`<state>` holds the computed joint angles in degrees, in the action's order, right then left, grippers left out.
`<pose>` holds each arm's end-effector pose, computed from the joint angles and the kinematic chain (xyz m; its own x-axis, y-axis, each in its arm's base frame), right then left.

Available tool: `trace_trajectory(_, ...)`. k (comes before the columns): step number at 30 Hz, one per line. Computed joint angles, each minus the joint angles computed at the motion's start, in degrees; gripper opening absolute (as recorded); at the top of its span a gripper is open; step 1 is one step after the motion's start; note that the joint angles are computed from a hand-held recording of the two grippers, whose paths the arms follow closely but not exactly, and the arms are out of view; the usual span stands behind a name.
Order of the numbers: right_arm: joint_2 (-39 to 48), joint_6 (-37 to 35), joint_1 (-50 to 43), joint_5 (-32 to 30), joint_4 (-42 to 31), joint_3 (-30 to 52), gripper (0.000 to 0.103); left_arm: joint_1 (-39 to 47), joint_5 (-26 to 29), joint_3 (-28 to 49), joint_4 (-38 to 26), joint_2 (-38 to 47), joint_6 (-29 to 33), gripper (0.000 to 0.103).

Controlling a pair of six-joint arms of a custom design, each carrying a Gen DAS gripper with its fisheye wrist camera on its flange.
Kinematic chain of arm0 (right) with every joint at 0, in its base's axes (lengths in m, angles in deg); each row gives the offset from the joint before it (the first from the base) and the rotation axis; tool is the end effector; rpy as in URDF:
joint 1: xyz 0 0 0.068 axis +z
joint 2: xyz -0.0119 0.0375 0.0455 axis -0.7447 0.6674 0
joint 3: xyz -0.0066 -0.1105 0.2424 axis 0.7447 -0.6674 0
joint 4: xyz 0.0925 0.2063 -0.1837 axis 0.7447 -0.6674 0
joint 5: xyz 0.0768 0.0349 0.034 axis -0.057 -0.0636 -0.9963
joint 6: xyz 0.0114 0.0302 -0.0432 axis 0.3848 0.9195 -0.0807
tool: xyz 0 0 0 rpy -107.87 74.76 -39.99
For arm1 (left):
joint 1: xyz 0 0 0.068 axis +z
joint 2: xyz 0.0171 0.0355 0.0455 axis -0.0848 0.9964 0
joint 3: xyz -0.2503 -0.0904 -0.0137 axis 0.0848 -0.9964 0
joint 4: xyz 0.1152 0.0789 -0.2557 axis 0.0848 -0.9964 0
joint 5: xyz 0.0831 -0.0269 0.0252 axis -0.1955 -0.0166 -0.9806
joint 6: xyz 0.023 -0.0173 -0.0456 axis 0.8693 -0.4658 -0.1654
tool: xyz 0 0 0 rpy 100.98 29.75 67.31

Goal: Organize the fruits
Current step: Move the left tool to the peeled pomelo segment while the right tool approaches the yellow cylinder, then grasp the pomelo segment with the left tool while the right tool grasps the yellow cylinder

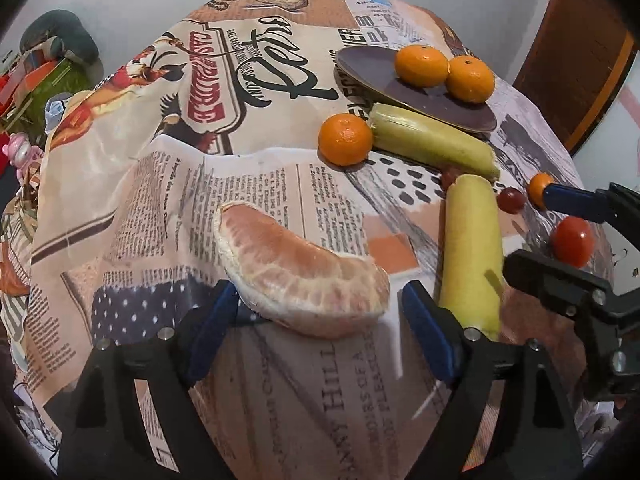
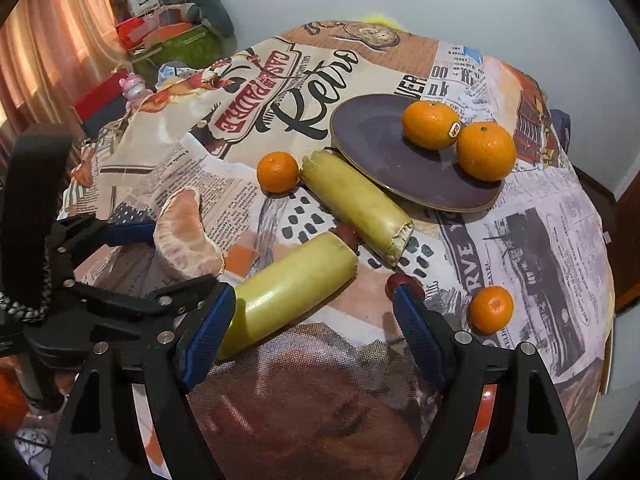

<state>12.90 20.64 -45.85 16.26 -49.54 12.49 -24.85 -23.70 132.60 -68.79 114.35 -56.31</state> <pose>0.2665 0.0124 0.0942 -0.8198 0.0457 -0.5708 -0.0039 0.9963 0.0854 0.3369 -0.1283 0.0523 -0.7491 0.4482 -0.4878 0.5387 0.8407 -0.0547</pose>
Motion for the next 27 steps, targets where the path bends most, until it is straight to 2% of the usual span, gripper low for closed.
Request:
trace_trajectory(2,0.1,0.4,-0.3,-0.5,-0.2,0.3,0.079,0.4,0.2,-0.8,1.0,-0.5,0.3,0.077)
trace_trajectory(6,1.4,1.9,-0.2,-2.4,-0.2,1.1,0.079,3.2,4.0,-2.9,1.4,-2.2,3.3,0.071)
trace_trajectory(8,3.5,2.9,0.5,-3.3,0.0,2.2,0.079,4.5,5.5,-4.5,1.3,-3.7,5.4,0.066)
trace_trajectory(10,6.0,3.9,1.1,-3.9,0.3,3.4,0.078,5.6,6.9,-5.5,0.5,-4.9,7.0,0.057)
trace_trajectory(13,9.1,5.0,2.0,-4.5,0.5,5.0,0.078,7.6,8.7,-6.8,-0.9,-6.4,9.2,0.051)
trace_trajectory(17,11.6,6.3,2.5,-5.3,1.4,6.0,0.081,9.8,10.6,-8.0,-2.7,-8.3,11.5,0.05)
trace_trajectory(20,11.1,5.2,2.1,-5.8,1.5,5.5,0.078,10.6,11.4,-8.0,-4.3,-9.3,11.7,0.05)
trace_trajectory(27,6.6,0.4,-2.2,-11.4,-0.1,2.1,0.057,9.5,12.1,-3.5,-8.4,-6.2,8.7,0.054)
